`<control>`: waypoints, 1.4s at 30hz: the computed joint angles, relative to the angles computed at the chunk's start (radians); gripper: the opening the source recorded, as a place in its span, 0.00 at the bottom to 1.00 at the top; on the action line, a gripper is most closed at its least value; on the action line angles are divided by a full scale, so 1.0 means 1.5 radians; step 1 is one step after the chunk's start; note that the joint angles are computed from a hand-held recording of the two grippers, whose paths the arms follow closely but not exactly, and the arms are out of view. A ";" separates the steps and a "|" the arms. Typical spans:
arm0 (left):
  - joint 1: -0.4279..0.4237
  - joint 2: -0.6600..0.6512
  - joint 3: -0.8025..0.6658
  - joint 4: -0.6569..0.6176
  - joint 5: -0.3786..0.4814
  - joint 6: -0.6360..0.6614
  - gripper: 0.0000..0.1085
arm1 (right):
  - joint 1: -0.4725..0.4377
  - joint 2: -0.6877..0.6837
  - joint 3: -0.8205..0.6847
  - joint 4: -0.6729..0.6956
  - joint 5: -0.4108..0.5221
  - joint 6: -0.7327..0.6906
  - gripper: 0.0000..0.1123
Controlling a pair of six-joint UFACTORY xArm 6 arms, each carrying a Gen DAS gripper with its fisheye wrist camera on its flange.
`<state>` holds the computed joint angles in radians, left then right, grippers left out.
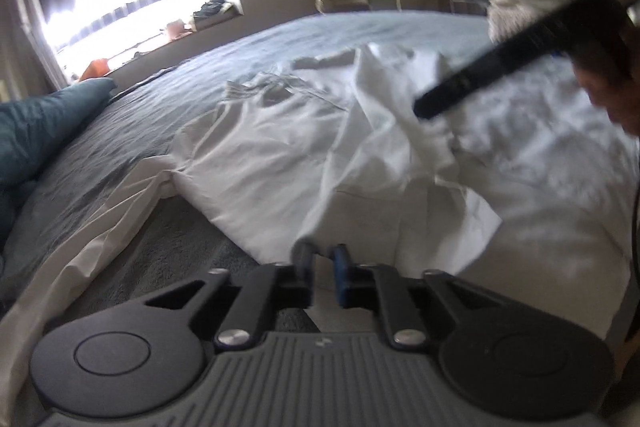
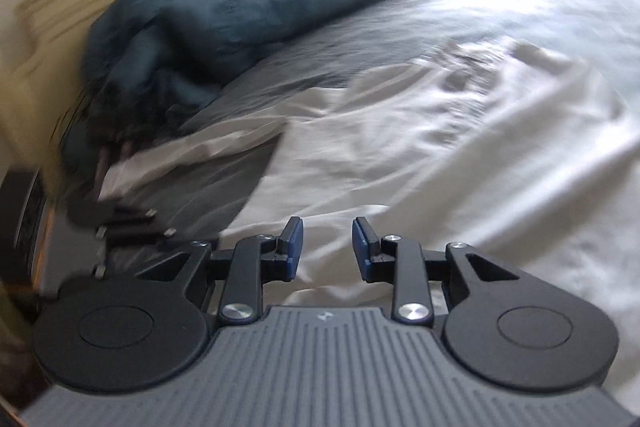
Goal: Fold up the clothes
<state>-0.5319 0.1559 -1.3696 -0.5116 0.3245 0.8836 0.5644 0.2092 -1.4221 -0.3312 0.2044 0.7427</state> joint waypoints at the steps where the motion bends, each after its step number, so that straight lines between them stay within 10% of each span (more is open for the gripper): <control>1: 0.001 -0.002 0.002 -0.011 -0.006 0.001 0.08 | 0.007 0.006 -0.009 0.002 0.002 -0.033 0.24; 18: -0.001 -0.025 0.002 -0.325 -0.037 0.154 0.01 | 0.089 0.200 -0.316 -0.184 0.238 -0.356 0.39; 22: 0.001 -0.032 0.011 -0.355 -0.020 0.175 0.03 | 0.096 0.222 -0.347 -0.274 0.267 -0.265 0.05; 34: 0.011 0.005 0.002 -0.172 -0.013 -0.002 0.41 | 0.066 0.136 -0.226 -0.254 0.203 -0.068 0.05; 37: 0.011 0.025 -0.012 -0.111 -0.010 -0.043 0.37 | 0.050 0.122 -0.204 -0.217 0.199 -0.039 0.05; 42: 0.006 0.031 -0.011 -0.135 -0.041 -0.046 0.02 | 0.021 0.106 -0.187 -0.189 0.209 0.012 0.05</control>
<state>-0.5229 0.2029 -1.3858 -0.7134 0.2623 0.8152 0.5954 0.3675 -1.7028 -0.6143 0.5174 0.7605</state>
